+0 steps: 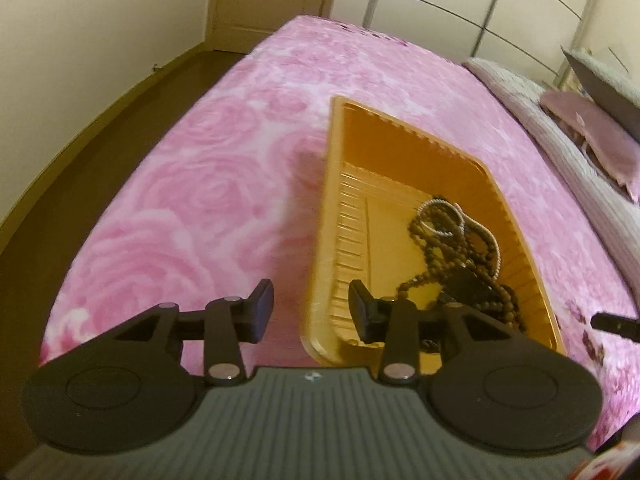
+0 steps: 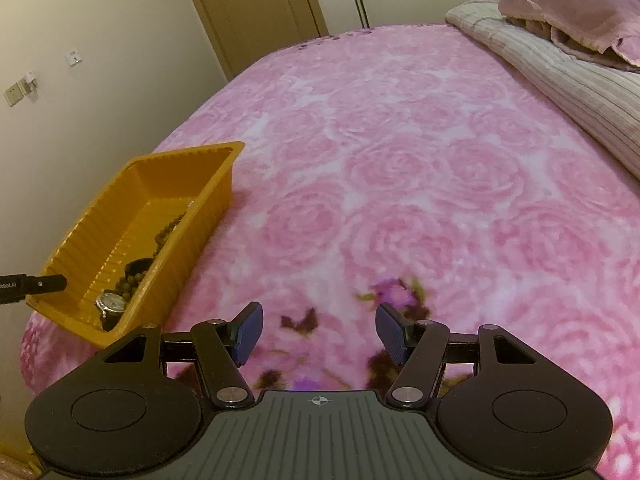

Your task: Organize jewelry

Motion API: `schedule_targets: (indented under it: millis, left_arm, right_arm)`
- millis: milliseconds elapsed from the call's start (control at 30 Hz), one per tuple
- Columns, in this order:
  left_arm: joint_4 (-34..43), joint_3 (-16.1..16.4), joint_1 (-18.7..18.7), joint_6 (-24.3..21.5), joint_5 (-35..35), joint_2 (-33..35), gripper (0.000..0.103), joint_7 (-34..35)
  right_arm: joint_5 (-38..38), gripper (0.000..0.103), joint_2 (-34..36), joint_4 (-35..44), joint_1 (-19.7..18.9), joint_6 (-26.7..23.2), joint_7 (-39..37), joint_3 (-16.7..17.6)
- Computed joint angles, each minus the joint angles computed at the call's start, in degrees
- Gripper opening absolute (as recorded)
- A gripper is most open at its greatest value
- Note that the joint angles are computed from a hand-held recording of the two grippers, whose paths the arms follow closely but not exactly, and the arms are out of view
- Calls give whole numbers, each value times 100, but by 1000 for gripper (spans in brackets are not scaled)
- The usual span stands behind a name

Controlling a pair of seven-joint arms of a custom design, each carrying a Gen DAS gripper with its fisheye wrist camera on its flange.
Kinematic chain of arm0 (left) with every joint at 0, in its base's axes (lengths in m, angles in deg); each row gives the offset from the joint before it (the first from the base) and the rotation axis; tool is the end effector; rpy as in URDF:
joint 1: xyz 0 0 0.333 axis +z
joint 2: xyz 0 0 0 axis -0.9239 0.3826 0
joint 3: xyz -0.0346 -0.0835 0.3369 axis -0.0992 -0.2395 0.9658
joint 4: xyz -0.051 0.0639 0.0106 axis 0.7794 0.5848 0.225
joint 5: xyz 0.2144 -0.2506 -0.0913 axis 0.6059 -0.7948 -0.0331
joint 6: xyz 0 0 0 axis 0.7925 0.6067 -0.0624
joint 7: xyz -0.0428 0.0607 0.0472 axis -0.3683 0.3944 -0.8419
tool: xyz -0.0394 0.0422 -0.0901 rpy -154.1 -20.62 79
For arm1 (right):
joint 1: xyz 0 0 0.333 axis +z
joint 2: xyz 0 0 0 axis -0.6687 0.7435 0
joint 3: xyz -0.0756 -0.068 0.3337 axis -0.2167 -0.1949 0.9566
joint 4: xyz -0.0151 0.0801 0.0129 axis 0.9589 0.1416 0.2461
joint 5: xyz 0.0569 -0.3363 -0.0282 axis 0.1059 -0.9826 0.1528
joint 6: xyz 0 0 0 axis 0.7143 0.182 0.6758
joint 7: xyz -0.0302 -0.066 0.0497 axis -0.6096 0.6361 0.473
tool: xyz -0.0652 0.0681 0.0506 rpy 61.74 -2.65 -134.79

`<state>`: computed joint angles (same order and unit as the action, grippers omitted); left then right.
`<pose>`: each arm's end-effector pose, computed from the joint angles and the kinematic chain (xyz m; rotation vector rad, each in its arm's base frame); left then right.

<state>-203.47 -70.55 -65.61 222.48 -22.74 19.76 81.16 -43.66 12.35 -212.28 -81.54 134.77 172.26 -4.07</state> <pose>0.5609 -0.0458 0.5203 -1.7423 2.0015 -0.9828 0.4629 0.1509 0.4857 -1.4350 1.8439 -0.4452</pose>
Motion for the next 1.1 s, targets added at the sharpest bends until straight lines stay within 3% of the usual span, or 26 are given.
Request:
schedule_targets:
  millis: [100,233,333,433,500,567,667,800,933,1100]
  left_arm:
    - [-85,1,70,-5,-503,-131,39,284]
    - [-274,92,-56,125,-1197,-396,40,761]
    - [-374,200,-248,110,-2004,-645,56,1343]
    - [-578,266,-561,377,-2458,-919,72,1736]
    - [-704,316,-795,414,-2629,-1072,81,1991]
    - [-891,302,-1032,612,-2645,-1206,92,2083]
    - [-1180,271,-1338,807,-2331,-1356,100,1958]
    - [-1553,275,-1632,789,-1864,-1560,101,1530]
    - [-1992,-421,-984,901,262,-1753,103,-390]
    - [-2152,-727,-700,669,1433,-1992,103,-1582]
  right_arm:
    - [18,63,-27,28,-102,-2,67,154]
    - [187,63,-5,32,745,-61,-40,-562]
    - [466,63,-18,28,1680,-203,-210,-1380]
    - [890,63,-125,-15,2573,-404,-447,-2149]
    - [968,63,-254,-68,2904,-511,-462,-2447]
    - [857,63,-425,-160,2983,-572,-266,-2532]
    - [793,63,-666,-269,3278,-807,-112,-2769]
    - [485,67,-1010,-431,3471,-1041,122,-2879]
    - [201,68,-1231,-503,3517,-1290,331,-2799]
    - [93,69,-1421,-623,3711,-1429,562,-2836]
